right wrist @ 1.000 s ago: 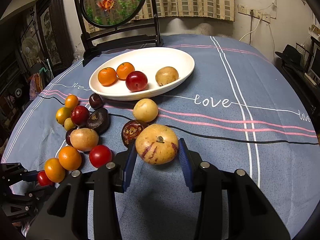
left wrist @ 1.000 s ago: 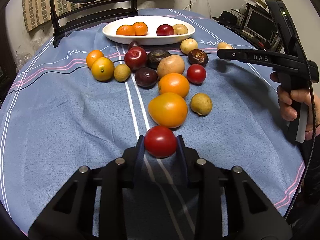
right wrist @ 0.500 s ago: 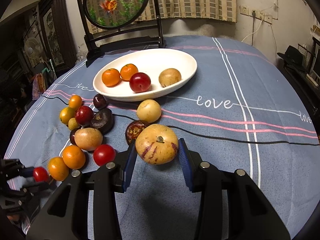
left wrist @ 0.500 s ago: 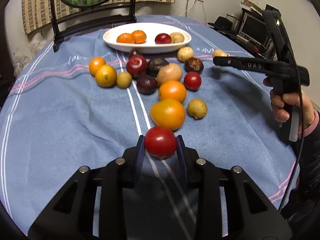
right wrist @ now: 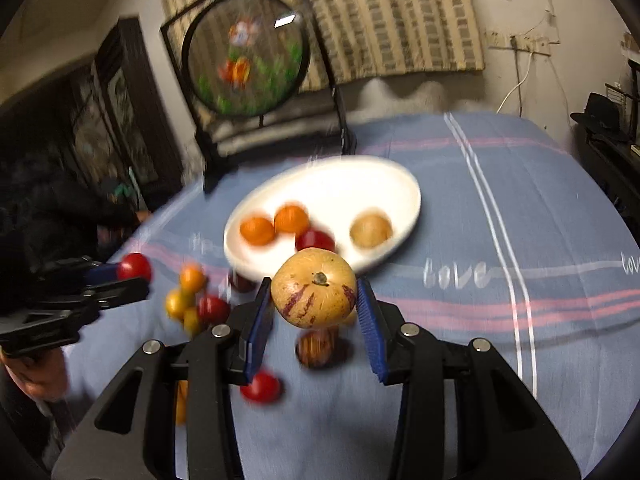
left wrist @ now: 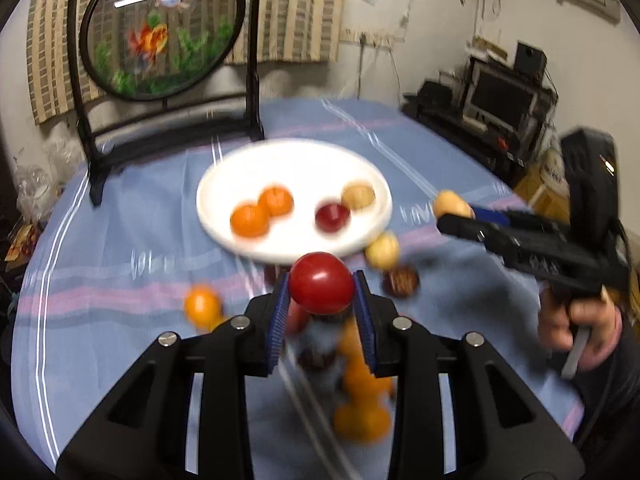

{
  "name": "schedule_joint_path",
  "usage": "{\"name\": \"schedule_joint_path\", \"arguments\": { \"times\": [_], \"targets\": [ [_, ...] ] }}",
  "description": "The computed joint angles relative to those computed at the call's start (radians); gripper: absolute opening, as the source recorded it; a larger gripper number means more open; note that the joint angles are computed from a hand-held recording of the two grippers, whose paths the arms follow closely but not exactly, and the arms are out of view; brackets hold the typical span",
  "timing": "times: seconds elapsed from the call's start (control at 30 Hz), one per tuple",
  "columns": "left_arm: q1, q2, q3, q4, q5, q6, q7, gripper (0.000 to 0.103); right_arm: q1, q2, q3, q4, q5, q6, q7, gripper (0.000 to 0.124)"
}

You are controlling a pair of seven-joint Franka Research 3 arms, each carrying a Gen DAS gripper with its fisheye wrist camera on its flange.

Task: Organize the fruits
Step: 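Carry the pepino and tomato onto the plate and open both tools, then lift both open tools away from the plate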

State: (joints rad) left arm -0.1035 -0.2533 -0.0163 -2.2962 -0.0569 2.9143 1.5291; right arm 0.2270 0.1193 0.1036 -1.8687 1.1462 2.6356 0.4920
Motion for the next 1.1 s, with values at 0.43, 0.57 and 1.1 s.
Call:
{"name": "schedule_joint_path", "arguments": {
  "times": [0.43,0.57,1.1],
  "targets": [
    [0.093,0.364,-0.065,0.381,-0.009,-0.135,0.030,0.032,0.022,0.373,0.043,0.448,-0.355,0.018,0.365,0.042],
    [0.127,0.399,-0.097,0.410,0.008,-0.158,0.028,0.032,0.012,0.426,0.070,0.522,-0.430,0.007,0.399,0.042],
    [0.152,0.165,-0.073,0.163,0.172,-0.039,-0.210,0.095,-0.052,0.299,0.129,0.375,-0.400,0.012,0.308,0.056]
  ]
}}
